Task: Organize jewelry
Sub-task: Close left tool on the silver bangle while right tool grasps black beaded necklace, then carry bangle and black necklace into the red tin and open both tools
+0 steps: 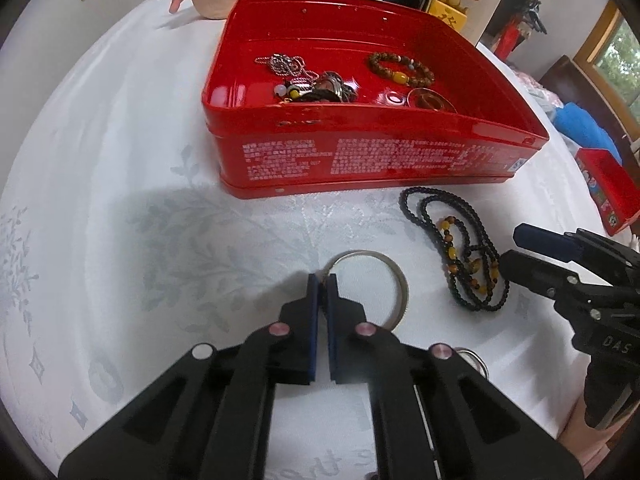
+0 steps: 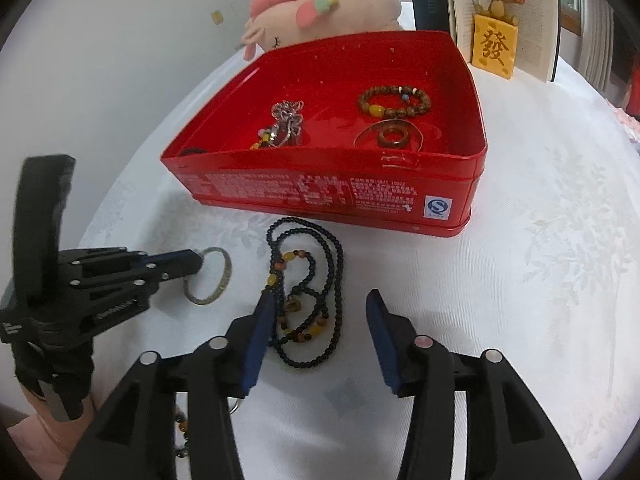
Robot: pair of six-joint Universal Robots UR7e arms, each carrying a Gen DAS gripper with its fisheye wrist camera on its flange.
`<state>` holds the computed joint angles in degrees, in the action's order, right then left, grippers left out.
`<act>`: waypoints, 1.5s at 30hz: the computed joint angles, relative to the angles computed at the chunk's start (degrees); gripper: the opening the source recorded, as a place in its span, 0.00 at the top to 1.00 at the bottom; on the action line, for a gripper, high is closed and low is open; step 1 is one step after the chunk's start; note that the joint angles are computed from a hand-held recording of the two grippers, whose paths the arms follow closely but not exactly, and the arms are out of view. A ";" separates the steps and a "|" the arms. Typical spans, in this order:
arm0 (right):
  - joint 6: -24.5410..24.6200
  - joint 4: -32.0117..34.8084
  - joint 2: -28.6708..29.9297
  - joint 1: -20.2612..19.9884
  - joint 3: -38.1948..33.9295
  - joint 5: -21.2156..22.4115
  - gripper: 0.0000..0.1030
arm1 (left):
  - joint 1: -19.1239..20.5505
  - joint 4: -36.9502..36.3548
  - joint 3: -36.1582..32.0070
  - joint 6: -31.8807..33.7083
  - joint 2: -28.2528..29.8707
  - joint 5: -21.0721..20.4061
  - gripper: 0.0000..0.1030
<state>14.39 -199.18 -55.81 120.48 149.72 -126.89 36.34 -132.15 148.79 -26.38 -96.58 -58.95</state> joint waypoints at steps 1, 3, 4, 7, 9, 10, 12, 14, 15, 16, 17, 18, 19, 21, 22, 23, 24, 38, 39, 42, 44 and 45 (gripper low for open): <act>-0.09 0.26 0.10 -0.08 -0.16 0.09 0.52 | 0.03 0.06 0.05 0.10 -0.31 0.21 0.98; 0.42 2.49 0.17 0.14 -0.90 -0.04 0.45 | 0.39 -0.39 -0.06 0.65 -0.31 0.16 0.98; 0.65 3.42 0.18 0.31 -1.21 -0.16 0.38 | 0.52 -0.45 -0.09 0.86 -0.52 0.08 0.98; 1.00 6.20 1.48 0.76 -2.83 -0.71 0.34 | 1.02 -0.97 -0.24 1.60 -0.73 0.08 0.98; 1.30 7.52 2.18 0.68 -3.69 -0.75 0.29 | 0.98 -0.51 -0.13 1.52 -1.44 0.04 0.98; 1.40 8.07 2.71 0.72 -4.25 -1.00 0.26 | 1.00 -0.42 -0.12 1.63 -1.62 0.10 0.98; 1.59 9.33 3.84 0.96 -5.35 -2.17 0.24 | 1.16 -0.27 -0.14 1.84 -1.82 0.00 0.98; 1.71 9.84 5.04 1.32 -6.27 -3.43 0.24 | 1.44 -0.40 -0.21 2.08 -1.73 0.07 0.98; 1.71 10.12 5.73 1.57 -6.71 -4.35 0.24 | 1.53 -0.38 -0.23 2.15 -1.76 0.16 0.98; 1.71 10.01 6.39 1.95 -7.02 -5.35 0.26 | 1.72 -0.41 -0.28 2.29 -1.76 0.22 0.98; 1.79 10.13 7.11 2.45 -7.38 -6.51 0.28 | 1.85 -0.36 -0.33 2.39 -1.81 0.19 0.98; 1.97 10.18 8.14 3.21 -7.86 -8.21 0.34 | 1.98 -0.25 -0.38 2.50 -1.95 0.16 0.98; 1.82 9.85 8.29 3.36 -7.77 -8.87 0.41 | 2.11 -0.23 -0.40 2.60 -2.02 0.16 0.98; 1.66 8.57 8.31 3.34 -7.32 -9.58 0.58 | 2.50 -0.52 -0.54 2.84 -1.80 0.13 0.98; 1.79 7.70 8.08 3.16 -6.85 -9.83 0.71 | 2.67 -0.58 -0.60 2.86 -1.76 0.06 0.98; 1.77 7.26 7.74 3.01 -6.44 -9.87 0.74 | 2.76 -0.64 -0.60 2.90 -1.77 0.04 0.98; 1.42 6.49 7.30 2.68 -5.92 -9.54 0.80 | 2.81 -0.91 -0.62 2.96 -1.54 0.06 0.98; -6.89 -12.87 -0.93 -8.90 6.86 17.58 0.86 | 1.53 0.52 -0.48 2.16 -4.47 -0.43 0.98; -6.48 -12.57 -1.60 -8.45 7.01 17.14 0.86 | 1.42 0.70 -0.55 2.05 -4.58 -0.46 0.98; -5.55 -11.89 -3.99 -6.96 7.58 15.68 0.86 | 0.71 1.47 -0.67 1.70 -5.35 -0.52 0.98; -5.29 -10.45 -6.66 -5.66 7.48 15.36 0.86 | 0.00 2.00 -0.87 1.53 -5.89 -0.74 0.98; -5.33 -9.78 -8.21 -4.84 7.63 15.16 0.86 | -0.39 2.47 -1.00 1.50 -6.39 -0.83 0.98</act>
